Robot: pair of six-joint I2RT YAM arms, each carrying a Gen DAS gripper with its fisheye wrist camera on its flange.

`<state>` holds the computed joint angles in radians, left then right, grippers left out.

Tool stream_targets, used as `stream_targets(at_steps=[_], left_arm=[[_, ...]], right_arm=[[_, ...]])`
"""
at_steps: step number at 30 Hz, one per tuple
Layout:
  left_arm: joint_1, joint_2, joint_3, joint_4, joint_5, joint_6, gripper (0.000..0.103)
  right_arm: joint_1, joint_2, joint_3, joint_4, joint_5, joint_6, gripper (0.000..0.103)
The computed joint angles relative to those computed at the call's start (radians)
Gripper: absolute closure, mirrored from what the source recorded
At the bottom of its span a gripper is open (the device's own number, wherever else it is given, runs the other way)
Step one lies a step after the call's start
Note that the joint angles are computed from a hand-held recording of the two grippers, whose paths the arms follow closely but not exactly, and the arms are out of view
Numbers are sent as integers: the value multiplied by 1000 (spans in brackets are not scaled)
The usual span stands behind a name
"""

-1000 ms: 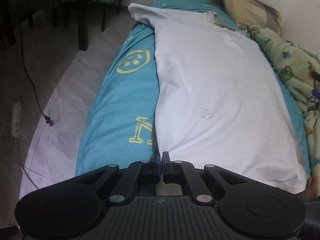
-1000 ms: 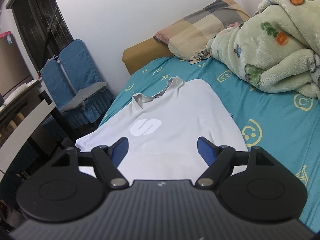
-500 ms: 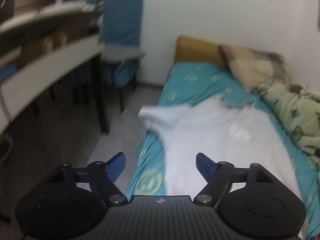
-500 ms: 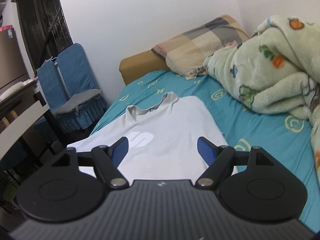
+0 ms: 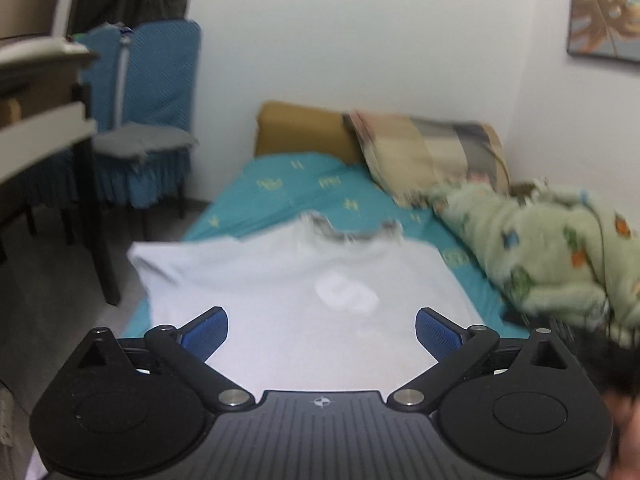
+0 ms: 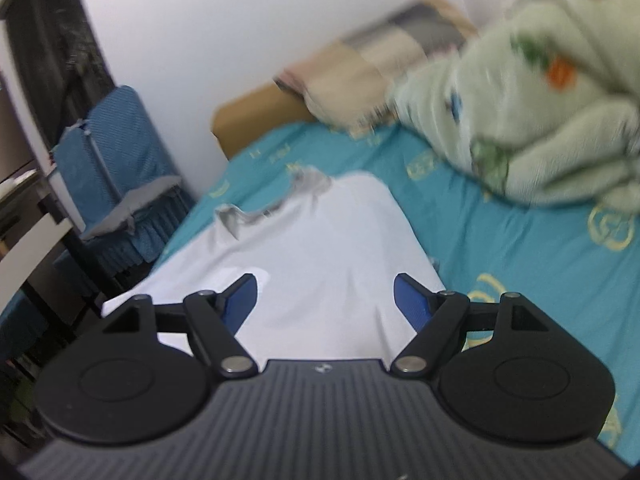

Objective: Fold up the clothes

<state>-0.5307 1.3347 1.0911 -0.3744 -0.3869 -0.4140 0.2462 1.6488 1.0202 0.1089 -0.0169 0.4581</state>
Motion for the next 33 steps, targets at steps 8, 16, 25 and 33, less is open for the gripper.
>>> stream_targets(at_steps=[8, 16, 25, 33], left_arm=[[177, 117, -165, 276, 152, 27, 2], [291, 204, -182, 375, 246, 57, 3], [348, 123, -243, 414, 245, 40, 3], [337, 110, -248, 403, 206, 34, 4]], right_arm=[[-90, 480, 474, -80, -28, -58, 27], [-66, 755, 871, -290, 48, -102, 77], [209, 738, 800, -141, 395, -638, 94], [189, 649, 720, -190, 56, -313, 55]])
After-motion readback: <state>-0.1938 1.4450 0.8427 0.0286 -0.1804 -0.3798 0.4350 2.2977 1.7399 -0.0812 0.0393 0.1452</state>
